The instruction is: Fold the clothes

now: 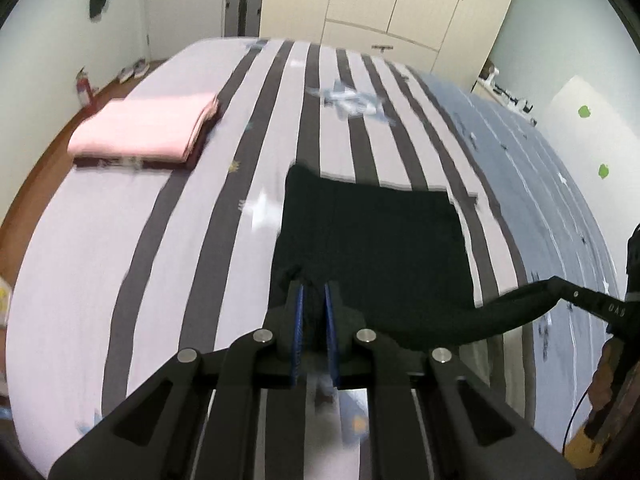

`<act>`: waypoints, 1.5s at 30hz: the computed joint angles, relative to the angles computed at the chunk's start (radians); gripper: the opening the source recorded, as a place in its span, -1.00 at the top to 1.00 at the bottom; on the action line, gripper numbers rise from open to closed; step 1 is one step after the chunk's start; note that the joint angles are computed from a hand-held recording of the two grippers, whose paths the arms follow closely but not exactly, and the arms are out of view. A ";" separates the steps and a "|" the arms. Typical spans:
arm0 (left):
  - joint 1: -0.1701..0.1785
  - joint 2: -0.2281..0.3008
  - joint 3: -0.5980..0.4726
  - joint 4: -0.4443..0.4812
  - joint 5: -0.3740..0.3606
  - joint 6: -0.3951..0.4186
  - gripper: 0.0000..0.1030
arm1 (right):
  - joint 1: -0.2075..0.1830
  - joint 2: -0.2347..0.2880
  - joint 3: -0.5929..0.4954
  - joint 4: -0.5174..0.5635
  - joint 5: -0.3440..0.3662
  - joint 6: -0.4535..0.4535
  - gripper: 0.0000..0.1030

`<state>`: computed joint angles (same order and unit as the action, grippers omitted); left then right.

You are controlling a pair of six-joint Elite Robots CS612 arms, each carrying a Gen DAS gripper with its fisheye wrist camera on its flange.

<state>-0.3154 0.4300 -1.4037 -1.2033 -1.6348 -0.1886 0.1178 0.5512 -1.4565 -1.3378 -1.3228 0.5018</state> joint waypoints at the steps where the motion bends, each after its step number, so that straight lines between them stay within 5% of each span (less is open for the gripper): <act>1: -0.001 -0.010 0.039 -0.025 0.002 0.003 0.84 | -0.006 -0.015 0.040 -0.027 0.009 -0.001 0.90; 10: 0.004 -0.118 0.410 -0.198 -0.010 0.014 0.84 | -0.052 -0.125 0.372 -0.175 0.059 -0.007 0.98; 17: 0.004 -0.168 0.571 -0.268 -0.012 0.024 0.89 | -0.068 -0.165 0.498 -0.266 0.056 -0.001 1.00; 22: 0.025 -0.156 0.552 -0.326 -0.052 -0.047 0.83 | -0.059 -0.148 0.462 -0.255 0.031 -0.069 1.00; 28: 0.033 -0.083 0.388 -0.258 -0.079 0.026 0.24 | -0.042 -0.072 0.319 -0.186 0.009 -0.074 0.89; 30: 0.037 -0.062 0.348 -0.225 -0.121 0.043 -0.09 | -0.037 -0.054 0.291 -0.175 0.005 -0.069 0.69; 31: 0.037 -0.055 0.335 -0.217 -0.128 0.052 -0.09 | -0.035 -0.047 0.282 -0.174 0.005 -0.064 0.63; 38: 0.032 -0.065 0.383 -0.242 -0.140 0.060 -0.08 | -0.037 -0.046 0.308 -0.189 0.027 -0.048 0.59; 42: 0.031 -0.081 0.424 -0.231 -0.174 0.104 0.57 | -0.039 -0.057 0.338 -0.194 0.049 -0.062 0.70; 45: 0.026 -0.084 0.432 -0.223 -0.165 0.128 0.72 | -0.040 -0.059 0.346 -0.195 0.056 -0.065 0.87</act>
